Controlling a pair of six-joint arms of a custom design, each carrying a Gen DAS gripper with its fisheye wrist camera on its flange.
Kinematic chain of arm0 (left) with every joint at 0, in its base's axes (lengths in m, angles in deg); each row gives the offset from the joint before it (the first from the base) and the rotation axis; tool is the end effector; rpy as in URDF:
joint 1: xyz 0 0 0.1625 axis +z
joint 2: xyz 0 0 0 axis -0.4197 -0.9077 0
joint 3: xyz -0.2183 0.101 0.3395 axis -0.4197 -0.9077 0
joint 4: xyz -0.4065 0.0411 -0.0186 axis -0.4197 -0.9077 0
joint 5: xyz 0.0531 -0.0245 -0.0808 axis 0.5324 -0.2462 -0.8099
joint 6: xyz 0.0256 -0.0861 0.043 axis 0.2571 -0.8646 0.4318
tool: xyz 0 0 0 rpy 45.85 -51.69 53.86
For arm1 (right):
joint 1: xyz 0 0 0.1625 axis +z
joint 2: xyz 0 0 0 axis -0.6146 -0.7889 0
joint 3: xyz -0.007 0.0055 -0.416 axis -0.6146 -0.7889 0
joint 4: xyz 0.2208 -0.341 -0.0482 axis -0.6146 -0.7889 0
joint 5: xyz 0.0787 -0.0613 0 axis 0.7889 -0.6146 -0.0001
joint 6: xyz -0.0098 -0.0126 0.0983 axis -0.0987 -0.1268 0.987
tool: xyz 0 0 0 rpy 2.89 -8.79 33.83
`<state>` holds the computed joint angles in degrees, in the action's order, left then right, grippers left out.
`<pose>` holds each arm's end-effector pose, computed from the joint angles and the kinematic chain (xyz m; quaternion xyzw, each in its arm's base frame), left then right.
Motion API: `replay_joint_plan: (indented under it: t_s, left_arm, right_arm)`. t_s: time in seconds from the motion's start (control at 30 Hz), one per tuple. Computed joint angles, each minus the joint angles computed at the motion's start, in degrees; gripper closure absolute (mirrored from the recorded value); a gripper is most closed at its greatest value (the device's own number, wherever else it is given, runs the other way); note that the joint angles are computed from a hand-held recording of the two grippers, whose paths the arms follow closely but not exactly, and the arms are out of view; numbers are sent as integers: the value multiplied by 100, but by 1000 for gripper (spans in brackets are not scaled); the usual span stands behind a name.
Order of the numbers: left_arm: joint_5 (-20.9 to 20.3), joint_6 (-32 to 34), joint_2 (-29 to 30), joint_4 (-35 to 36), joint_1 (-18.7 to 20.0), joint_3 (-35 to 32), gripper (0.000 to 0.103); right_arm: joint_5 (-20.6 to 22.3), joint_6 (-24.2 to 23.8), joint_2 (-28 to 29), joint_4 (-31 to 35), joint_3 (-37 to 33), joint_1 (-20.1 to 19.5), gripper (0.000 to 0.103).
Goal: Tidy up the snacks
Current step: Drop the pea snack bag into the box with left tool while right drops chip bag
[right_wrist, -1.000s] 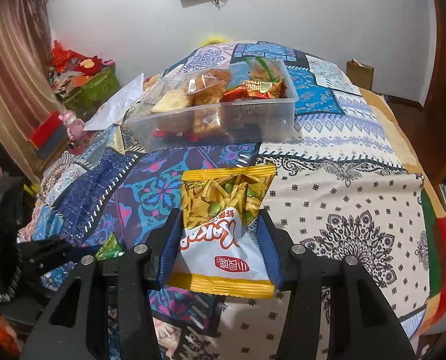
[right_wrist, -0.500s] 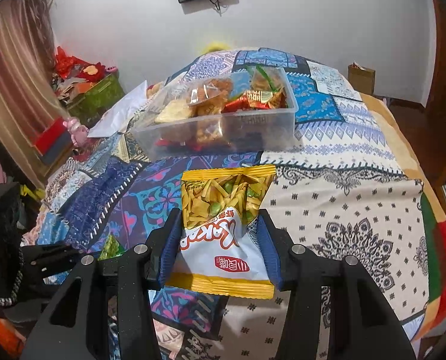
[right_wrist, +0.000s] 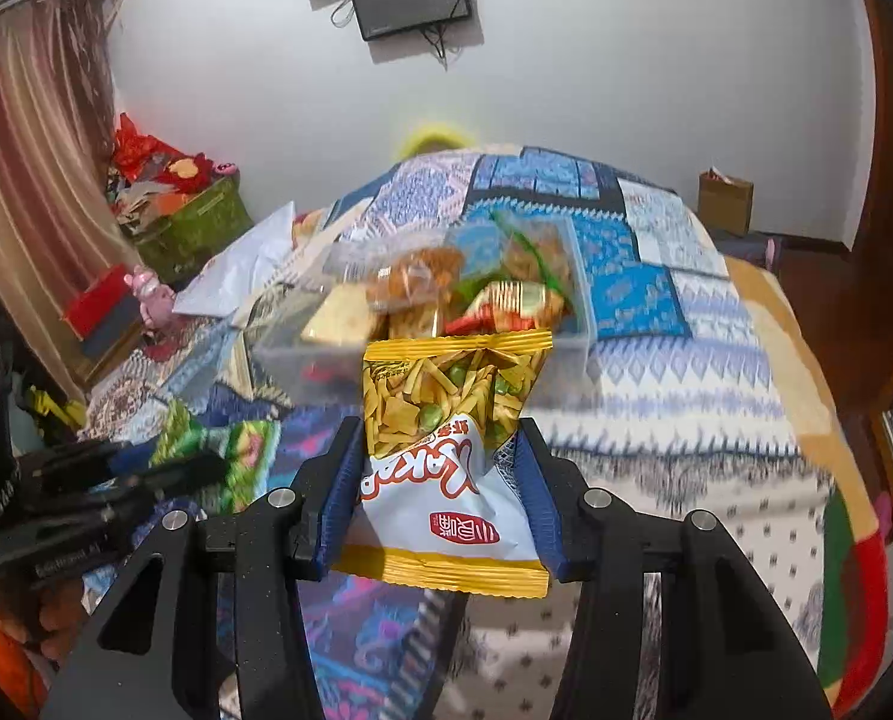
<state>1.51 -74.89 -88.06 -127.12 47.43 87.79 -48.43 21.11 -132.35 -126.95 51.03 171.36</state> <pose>-0.0668 -0.2472 0.3287 0.2103 0.9026 -0.3106 0.2112 0.3368 -0.2534 0.0420 0.2383 -0.8858 0.3398 0.2078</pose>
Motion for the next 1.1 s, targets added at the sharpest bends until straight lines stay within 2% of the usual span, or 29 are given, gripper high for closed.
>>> replay_joint_plan:
  t_s: [0.1,0.2,0.37,0.43,0.63,0.87,1.1]
  left_arm:
    - [210,680,504,-1062,472,-33,74]
    - [249,1372,1021,-2141,975,-94,74]
    - [489,2374,1824,-3796,1499,-135,74]
    - [368,2782,2281,-4478,1838,-247,74]
    - [24,3612,3344,-5939,2567,-453,74]
    - [-289,3994,4385,-6853,3093,-724,74]
    - [-346,4102,5001,-7169,3374,-938,73]
  right_arm:
    - [42,-244,33,7,-222,-82,57]
    - [113,-427,76,-7,-413,-177,57]
    - [232,-714,233,-39,-781,-333,57]
    - [267,-815,316,4,-967,-418,57]
    - [353,-1009,505,102,-1330,-650,57]
    - [450,-1110,738,302,-1641,-923,57]
    - [523,-1110,850,494,-1717,-1104,55]
